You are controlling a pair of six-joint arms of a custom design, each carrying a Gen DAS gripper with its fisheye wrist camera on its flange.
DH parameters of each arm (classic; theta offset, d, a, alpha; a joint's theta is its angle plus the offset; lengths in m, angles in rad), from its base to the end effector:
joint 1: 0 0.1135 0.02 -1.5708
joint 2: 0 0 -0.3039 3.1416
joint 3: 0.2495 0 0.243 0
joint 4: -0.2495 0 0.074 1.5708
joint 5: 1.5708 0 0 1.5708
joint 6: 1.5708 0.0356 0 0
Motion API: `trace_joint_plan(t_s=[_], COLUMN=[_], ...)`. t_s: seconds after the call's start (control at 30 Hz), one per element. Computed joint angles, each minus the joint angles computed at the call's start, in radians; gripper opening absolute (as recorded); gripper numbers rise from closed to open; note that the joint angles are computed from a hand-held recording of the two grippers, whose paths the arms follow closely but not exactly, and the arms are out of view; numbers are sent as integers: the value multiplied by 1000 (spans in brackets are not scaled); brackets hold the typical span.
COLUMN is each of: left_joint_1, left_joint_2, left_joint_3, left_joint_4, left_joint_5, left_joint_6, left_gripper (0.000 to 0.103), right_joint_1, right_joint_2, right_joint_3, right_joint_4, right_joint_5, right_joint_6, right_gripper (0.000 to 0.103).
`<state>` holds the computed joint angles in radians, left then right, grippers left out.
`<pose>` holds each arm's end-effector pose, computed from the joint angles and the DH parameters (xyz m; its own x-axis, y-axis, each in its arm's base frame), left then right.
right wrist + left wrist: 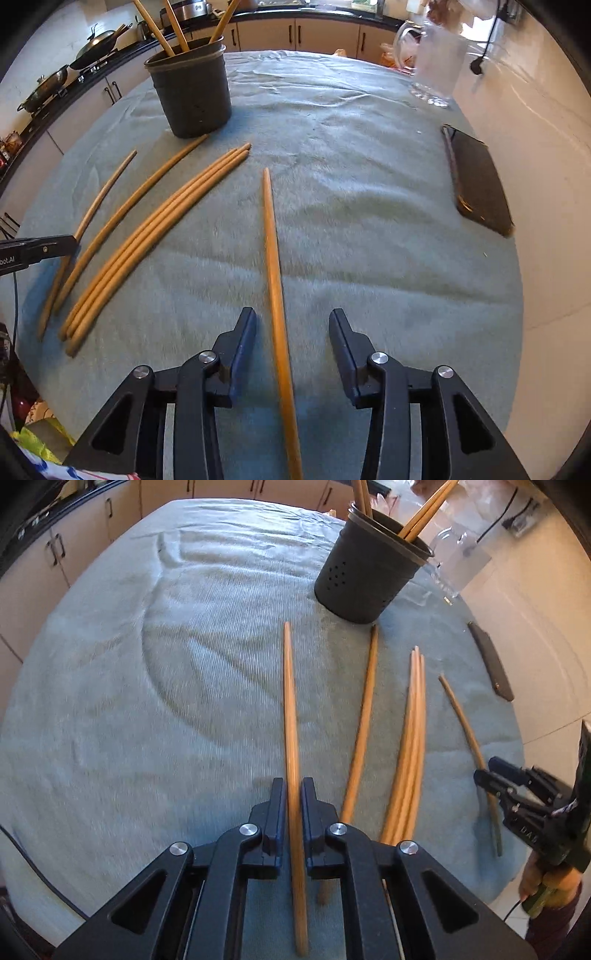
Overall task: Organize utensils
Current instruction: 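Close the left tool on one chopstick while the right tool grasps another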
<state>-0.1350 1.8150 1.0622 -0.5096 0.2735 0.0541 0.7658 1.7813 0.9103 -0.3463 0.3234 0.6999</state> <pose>0.3348 -0.0552 0.1880 -0.9314 0.1791 -0.3170 0.2616 0.9347 -0.2406 0.2373 0.2125 0.1681 -0.8895 -0.0080 -0.4568 -0.0064 1.0000 -0.0051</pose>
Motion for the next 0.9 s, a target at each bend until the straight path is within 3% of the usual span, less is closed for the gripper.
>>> trace_joint_plan(t_s=[0.2, 0.37, 0.47, 0.63, 0.9], left_joint_1=[-11, 2, 1, -19, -52], left_joint_2=[130, 164, 165, 220, 304], left_joint_3=[193, 263, 270, 335, 488], left_joint_4=[-87, -130, -112, -115, -222], left_joint_5=[-37, -15, -27, -69, -106], left_joint_6=[27, 29, 44, 55, 75], left_gripper=[8, 10, 27, 27, 27], right_joint_1=[-82, -144, -159, -176, -202], right_joint_2=[80, 144, 161, 185, 263], right_joint_3=[140, 262, 290, 341, 487], right_joint_4=[-76, -172, -188, -240, -377], right_joint_5=[-86, -139, -155, -180, -219], right_joint_6=[-112, -170, -188, -213, -275], right_gripper=[25, 24, 24, 24, 24])
